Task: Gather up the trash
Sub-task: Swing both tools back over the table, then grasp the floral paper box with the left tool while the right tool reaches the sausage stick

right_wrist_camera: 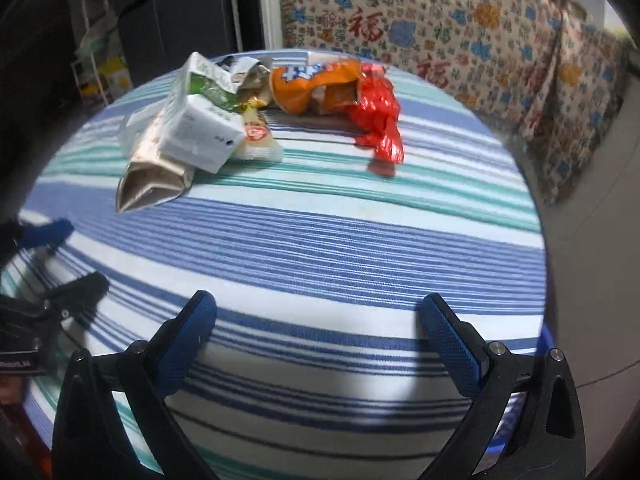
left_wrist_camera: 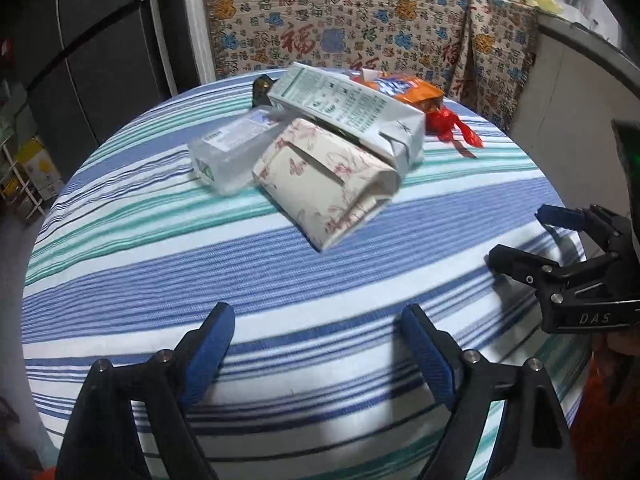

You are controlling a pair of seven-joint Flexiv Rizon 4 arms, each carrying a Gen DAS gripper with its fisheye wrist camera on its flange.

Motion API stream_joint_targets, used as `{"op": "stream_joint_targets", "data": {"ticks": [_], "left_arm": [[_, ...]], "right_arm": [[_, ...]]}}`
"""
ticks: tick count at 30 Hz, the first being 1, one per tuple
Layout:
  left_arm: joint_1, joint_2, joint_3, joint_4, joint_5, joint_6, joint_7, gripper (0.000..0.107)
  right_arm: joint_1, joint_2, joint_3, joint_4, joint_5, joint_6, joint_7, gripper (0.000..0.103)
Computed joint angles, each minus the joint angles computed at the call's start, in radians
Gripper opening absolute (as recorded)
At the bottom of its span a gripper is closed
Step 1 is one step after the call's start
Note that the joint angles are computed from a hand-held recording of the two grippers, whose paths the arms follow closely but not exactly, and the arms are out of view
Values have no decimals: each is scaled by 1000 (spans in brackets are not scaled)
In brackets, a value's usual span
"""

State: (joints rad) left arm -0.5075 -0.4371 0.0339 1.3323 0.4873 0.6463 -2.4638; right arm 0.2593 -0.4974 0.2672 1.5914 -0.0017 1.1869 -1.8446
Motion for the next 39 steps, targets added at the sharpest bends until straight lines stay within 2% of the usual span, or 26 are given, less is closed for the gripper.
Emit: {"op": "stream_joint_targets", "data": {"ticks": [3, 6, 11, 12, 15, 17, 20, 23, 26, 29, 35, 37, 39], "left_arm": [[-4, -3, 3, -15, 15, 12, 3, 88], [8, -40, -7, -91, 2, 19, 68, 88], [-25, -174, 24, -327, 14, -105, 164, 88], [-34, -219, 37, -396, 15, -161, 176, 88], [-51, -270, 79, -464, 17, -244, 154, 88], [-45, -252, 94, -427, 10, -239, 99, 88], [-17, -172, 86, -290, -19, -168, 32, 88], [-2, -78, 81, -154, -15, -146, -3, 88], [31, 11, 57, -27, -16, -123, -1, 88], [101, 66, 10, 83, -78, 16, 55, 87], [139, 64, -2, 83, -92, 138, 76, 87], [156, 58, -3, 70, -113, 149, 113, 87], [198, 34, -23, 54, -188, 146, 203, 87]], "right_arm": [[-4, -10, 1, -15, 0, -4, -8, 102], [-8, -13, 5, -22, 5, -7, -20, 103], [-12, -14, 7, -26, 14, -9, -32, 103], [-10, -9, 6, -18, 15, -4, -31, 102], [-11, -4, 6, -8, 18, 7, -33, 102], [-12, -4, 7, -7, 19, 8, -34, 102], [-17, -3, 14, -8, 23, 5, -47, 102], [-18, -4, 15, -13, 26, -6, -53, 102], [-14, -4, 11, -17, 26, -13, -53, 103], [-7, -7, 6, -19, 25, -8, -46, 103], [7, -12, -4, -7, 9, 33, -16, 103], [5, -14, 0, -10, 5, 32, -13, 103], [2, -16, 4, -12, 4, 30, -14, 103]]}}
